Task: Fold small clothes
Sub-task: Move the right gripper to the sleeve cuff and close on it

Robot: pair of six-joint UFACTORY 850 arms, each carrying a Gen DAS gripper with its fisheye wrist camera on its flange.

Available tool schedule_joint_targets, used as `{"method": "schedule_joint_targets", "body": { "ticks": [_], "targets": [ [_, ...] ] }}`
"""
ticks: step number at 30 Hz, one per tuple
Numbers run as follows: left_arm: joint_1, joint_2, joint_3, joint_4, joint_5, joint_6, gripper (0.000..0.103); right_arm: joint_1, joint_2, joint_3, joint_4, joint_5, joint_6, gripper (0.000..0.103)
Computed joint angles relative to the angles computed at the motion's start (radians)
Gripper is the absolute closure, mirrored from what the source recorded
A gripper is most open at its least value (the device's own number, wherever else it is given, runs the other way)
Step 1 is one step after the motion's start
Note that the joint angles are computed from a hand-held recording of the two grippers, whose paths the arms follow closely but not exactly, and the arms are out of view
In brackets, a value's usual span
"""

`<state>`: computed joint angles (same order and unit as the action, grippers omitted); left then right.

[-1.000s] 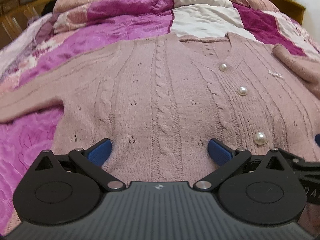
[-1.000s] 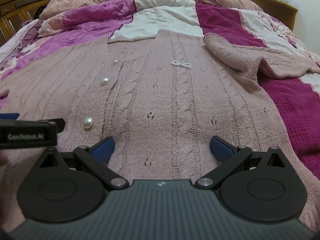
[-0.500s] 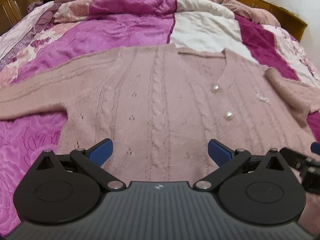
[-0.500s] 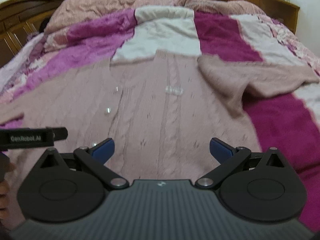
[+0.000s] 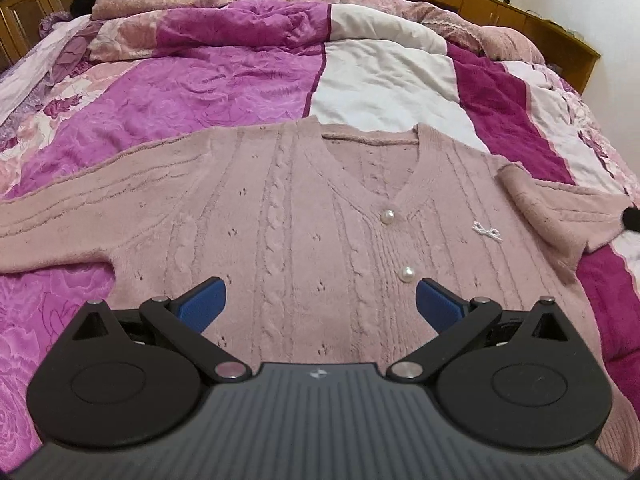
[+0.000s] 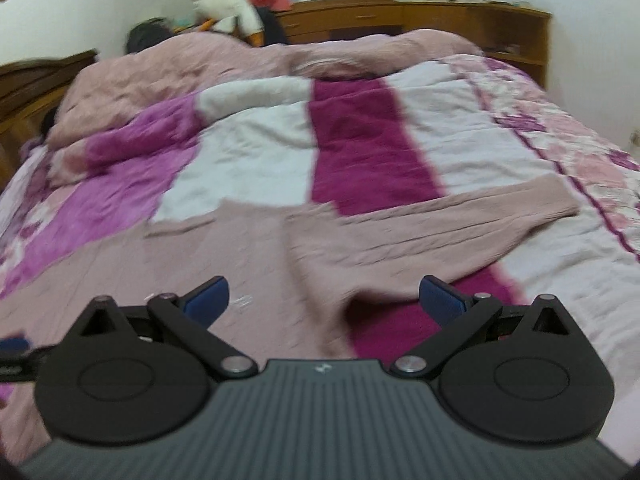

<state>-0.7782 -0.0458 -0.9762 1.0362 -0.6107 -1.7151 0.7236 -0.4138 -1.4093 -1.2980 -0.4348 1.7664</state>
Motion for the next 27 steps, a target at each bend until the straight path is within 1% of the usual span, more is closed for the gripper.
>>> {"method": "schedule_joint_targets", "body": {
  "ticks": [2,6,12,19,20,24,27],
  "targets": [
    [0.006,-0.013,-0.013,-0.011,-0.007,0.014,0.000,-0.028,-0.003,0.002,0.011,-0.005,0.010,0.000],
    [0.016,-0.032,-0.028,-0.023,-0.012,0.034,0.000,-0.088,-0.013,0.015,0.016,0.012,0.052,0.000],
    [0.034,-0.074,-0.054,-0.062,-0.011,0.067,0.000,-0.164,-0.076,-0.023,0.082,0.027,0.015,0.000],
    [0.048,-0.119,-0.068,-0.093,-0.002,0.079,0.000,-0.229,-0.147,-0.079,0.101,0.043,0.024,0.000],
    [0.050,-0.126,-0.070,-0.096,-0.001,0.082,0.000,-0.237,-0.159,-0.090,0.109,0.051,0.023,0.000],
    [0.061,-0.148,-0.071,-0.128,0.012,0.096,0.000,-0.280,-0.210,-0.129,0.164,0.124,0.020,0.000],
    [0.061,-0.155,-0.065,-0.126,0.013,0.085,0.000,-0.287,-0.238,-0.149,0.058,0.130,0.130,0.000]
  ]
}}
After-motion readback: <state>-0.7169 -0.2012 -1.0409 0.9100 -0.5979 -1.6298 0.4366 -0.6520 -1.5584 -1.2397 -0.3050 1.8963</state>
